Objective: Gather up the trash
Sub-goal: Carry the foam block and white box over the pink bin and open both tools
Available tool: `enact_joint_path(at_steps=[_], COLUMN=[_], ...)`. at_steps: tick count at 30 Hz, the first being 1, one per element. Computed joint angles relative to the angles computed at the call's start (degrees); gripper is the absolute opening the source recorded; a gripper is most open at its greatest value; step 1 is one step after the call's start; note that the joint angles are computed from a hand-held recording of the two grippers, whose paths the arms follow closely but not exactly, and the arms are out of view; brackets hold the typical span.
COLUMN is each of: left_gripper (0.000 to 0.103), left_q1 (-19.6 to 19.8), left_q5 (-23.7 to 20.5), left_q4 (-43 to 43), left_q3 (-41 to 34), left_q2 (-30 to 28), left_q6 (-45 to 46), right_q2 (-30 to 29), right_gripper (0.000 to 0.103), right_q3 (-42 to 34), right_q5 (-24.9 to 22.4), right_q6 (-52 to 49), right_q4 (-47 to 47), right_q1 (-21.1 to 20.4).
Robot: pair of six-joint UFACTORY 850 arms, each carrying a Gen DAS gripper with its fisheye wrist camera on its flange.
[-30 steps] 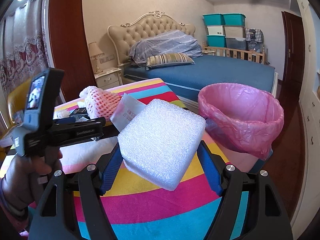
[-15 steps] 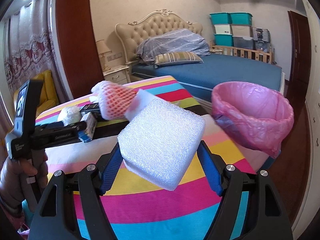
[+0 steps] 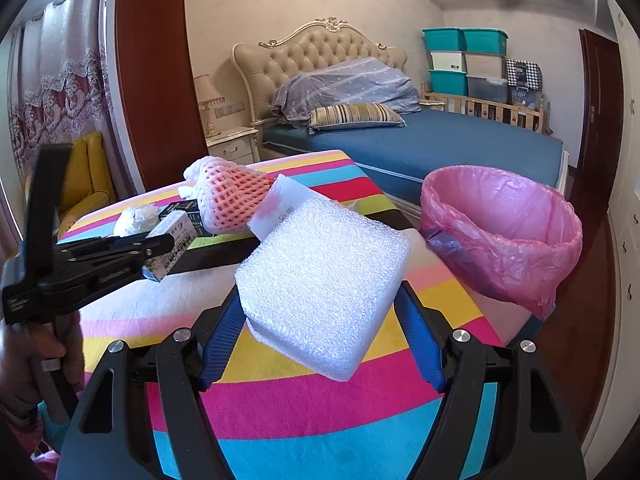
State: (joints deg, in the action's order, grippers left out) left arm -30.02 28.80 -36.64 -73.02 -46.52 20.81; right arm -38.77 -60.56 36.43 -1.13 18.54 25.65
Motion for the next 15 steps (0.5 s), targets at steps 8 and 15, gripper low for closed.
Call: enact_joint_path(at_steps=[8, 15], left_gripper=[0.024, 0.024], left_q1=[-2.8, -3.9], left_q5=[6.5, 10.9], left_q4=[8.3, 12.0], left_q3=[5.0, 6.7], left_q2=[2.9, 3.8], left_q6=[-6.9, -9.4], right_q2=[0.9, 1.7], right_gripper=[0.071, 0.071], right_q3=[1.5, 2.5], right_q5=[1.4, 3.3], right_q6=[-0.8, -2.3], right_q4=[1.4, 2.1], right_q1=[-0.4, -0.7])
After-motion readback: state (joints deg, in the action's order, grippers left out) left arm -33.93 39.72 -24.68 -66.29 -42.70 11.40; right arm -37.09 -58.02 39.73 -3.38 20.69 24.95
